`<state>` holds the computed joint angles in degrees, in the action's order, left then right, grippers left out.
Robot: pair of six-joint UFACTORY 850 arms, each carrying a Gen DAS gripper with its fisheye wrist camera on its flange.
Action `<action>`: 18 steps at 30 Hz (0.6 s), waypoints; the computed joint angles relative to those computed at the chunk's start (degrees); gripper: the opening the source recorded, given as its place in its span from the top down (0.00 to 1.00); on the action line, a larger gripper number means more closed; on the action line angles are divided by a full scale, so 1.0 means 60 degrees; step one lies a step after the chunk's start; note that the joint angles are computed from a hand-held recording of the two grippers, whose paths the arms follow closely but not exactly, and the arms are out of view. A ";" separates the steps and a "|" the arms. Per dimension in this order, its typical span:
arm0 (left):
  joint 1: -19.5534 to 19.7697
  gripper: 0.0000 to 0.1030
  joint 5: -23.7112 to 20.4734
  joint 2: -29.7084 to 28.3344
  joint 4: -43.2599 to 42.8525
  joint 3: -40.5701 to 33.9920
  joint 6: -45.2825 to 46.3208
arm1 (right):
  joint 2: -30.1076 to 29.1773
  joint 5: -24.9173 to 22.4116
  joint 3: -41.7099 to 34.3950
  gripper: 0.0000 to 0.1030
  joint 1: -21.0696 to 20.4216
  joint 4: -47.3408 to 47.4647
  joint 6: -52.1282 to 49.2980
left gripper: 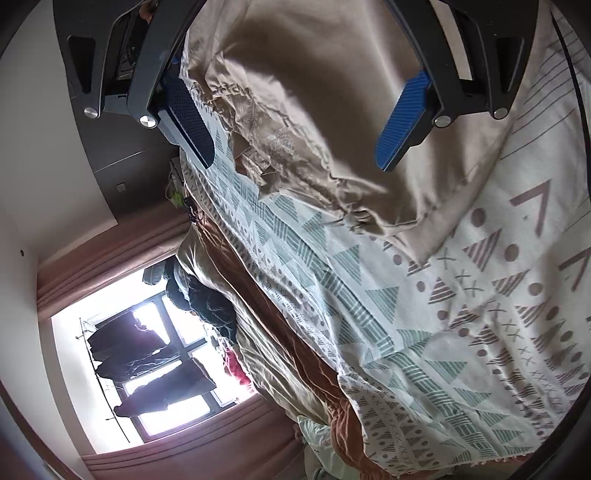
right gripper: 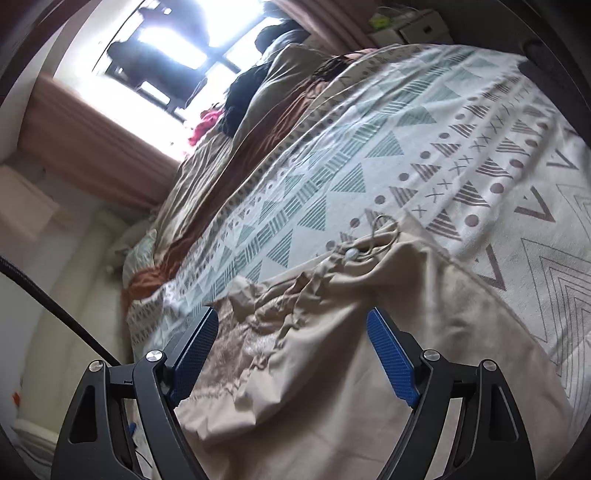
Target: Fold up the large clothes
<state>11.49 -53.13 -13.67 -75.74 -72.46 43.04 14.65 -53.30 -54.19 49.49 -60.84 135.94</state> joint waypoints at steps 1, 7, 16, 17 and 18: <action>0.0060 0.13 -0.0008 0.0045 0.0073 0.0068 -0.0024 | -0.0181 0.0054 -0.0214 0.21 -0.0021 0.0213 -0.0420; 0.0472 0.13 0.0255 0.0719 0.0947 0.0921 -0.0376 | -0.1463 0.0625 -0.1659 0.21 -0.0099 0.1530 -0.2829; 0.1293 0.17 0.0290 0.1410 0.1376 0.1933 -0.0490 | -0.3282 0.1233 -0.3557 0.39 -0.0439 0.3382 -0.5663; 0.1385 0.18 0.0305 0.1470 0.1442 0.2014 -0.0507 | -0.3460 0.1344 -0.3674 0.39 -0.0632 0.3589 -0.6041; 0.1501 0.18 0.0324 0.1539 0.1532 0.2120 -0.0555 | -0.3641 0.1297 -0.3858 0.39 -0.0663 0.3760 -0.6316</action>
